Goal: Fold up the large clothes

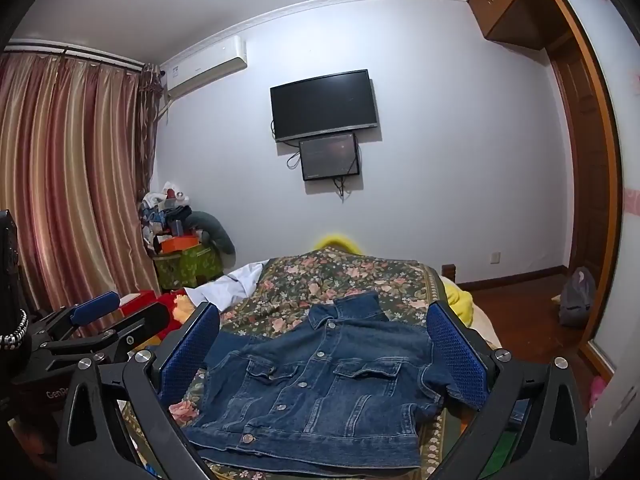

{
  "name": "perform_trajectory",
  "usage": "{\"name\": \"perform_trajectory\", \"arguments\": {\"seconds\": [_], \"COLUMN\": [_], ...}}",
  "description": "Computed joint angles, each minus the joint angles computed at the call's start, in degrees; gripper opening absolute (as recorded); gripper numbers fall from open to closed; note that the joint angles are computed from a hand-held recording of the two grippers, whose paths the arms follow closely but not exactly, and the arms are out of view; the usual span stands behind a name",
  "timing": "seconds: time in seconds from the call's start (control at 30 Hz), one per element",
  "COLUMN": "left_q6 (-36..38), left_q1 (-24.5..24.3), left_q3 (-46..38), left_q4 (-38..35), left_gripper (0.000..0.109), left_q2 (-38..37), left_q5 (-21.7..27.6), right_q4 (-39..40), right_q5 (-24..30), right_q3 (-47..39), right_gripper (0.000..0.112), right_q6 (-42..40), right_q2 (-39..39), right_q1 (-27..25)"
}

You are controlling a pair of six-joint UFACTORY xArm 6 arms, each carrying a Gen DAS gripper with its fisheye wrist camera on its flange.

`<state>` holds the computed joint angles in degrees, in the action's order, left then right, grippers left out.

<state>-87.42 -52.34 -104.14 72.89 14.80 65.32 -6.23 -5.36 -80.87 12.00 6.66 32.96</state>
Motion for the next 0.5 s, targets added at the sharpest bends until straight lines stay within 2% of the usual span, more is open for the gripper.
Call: {"name": "perform_trajectory", "arguments": {"seconds": [0.07,0.13,0.5], "left_q6": [-0.01,0.1,0.01], "left_q1": [-0.02,0.02,-0.18], "left_q3": [0.1,0.0,-0.09], "left_q4": [0.07,0.02,-0.03], "left_gripper": [0.099,0.099,0.1], "left_q2": [-0.13,-0.11,-0.2], "left_q5": [0.02,-0.03,0.12], "right_q4": [-0.51,-4.34,-0.17], "right_q5": [0.09,0.25,0.6], "right_q3": [-0.03,-0.23,-0.39], "right_gripper": [0.103,0.103,0.103], "right_q6": [0.42,4.14,0.21], "right_q2": [0.0,-0.02,0.03], "right_q1": [-0.08,-0.43,0.07]}}
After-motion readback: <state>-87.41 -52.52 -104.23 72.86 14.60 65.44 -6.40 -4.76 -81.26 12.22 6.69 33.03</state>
